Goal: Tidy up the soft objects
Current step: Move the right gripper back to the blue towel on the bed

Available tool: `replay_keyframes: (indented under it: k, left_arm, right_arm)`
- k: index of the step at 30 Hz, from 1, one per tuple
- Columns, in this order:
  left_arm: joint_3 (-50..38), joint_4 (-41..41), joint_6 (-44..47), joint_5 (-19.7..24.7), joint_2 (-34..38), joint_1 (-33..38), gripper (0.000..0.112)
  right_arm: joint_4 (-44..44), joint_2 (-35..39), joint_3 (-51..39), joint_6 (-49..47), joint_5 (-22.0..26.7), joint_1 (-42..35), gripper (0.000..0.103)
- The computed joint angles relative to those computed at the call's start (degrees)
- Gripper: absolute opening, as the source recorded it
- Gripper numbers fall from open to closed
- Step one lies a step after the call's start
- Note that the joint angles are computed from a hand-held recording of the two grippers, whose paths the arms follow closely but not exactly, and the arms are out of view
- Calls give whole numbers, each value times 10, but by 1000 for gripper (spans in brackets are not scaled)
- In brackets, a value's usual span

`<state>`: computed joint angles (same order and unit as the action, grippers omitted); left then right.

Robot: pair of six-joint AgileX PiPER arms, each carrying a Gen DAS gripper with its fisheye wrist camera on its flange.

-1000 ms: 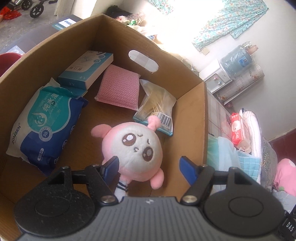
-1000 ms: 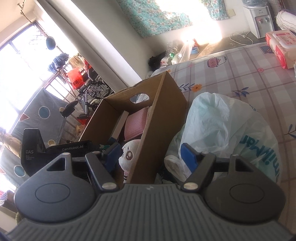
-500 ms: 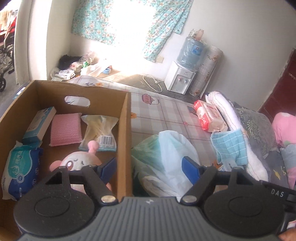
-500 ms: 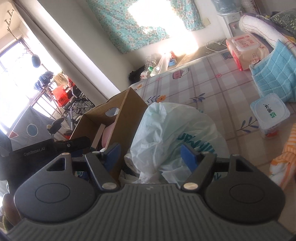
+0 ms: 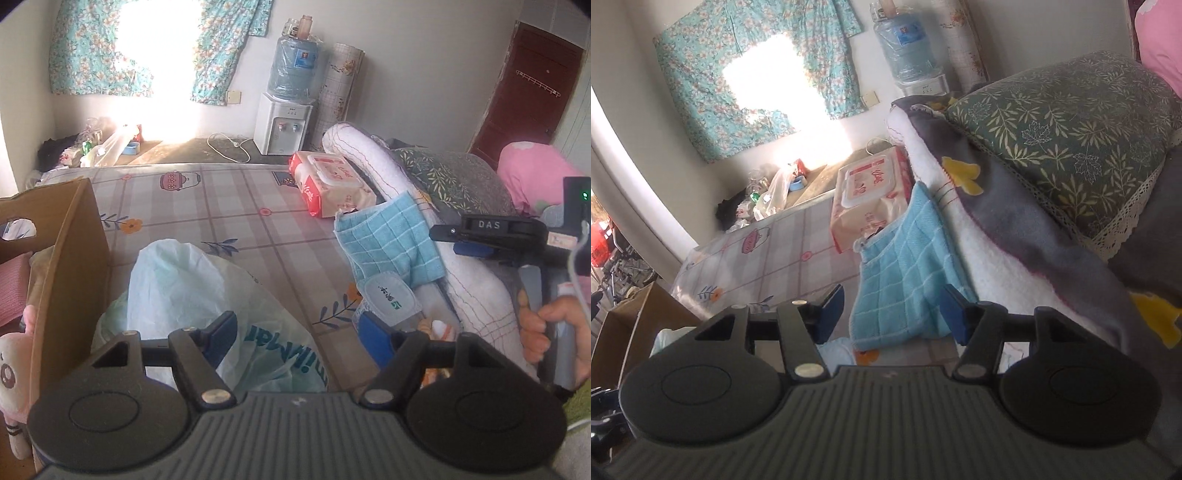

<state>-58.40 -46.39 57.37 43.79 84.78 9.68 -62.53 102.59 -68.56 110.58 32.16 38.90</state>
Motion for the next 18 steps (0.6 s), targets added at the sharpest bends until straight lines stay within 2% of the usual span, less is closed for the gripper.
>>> replay_keyframes:
  k: [2,7,12,13,15,17,18]
  left_arm:
    - [2,7,-6,-11,9,-17,72]
    - [5,16,1,-21,24,-30,72]
    - [6,14,5,-11,32,-28,72]
    - [9,12,9,-12,30,-28,72]
    - [15,12,14,-15,23,-27,72]
    - [20,10,19,-8,15,-19,72]
    - [22,9,20,-4,11,-14,72]
  right_arm:
    - [30,38,-33,-60,-12,-38,49]
    - [98,127,-116,-172,-32,-102,45]
    - [118,172,-177,-252,12,-93,45]
    - [117,178,-185,-263,20,-90,41]
    - [118,186,-203,-296,69,-72,24]
    - [118,184,-204,-308,84,-63,7]
    - [121,179,-200,-307,82,-61,6]
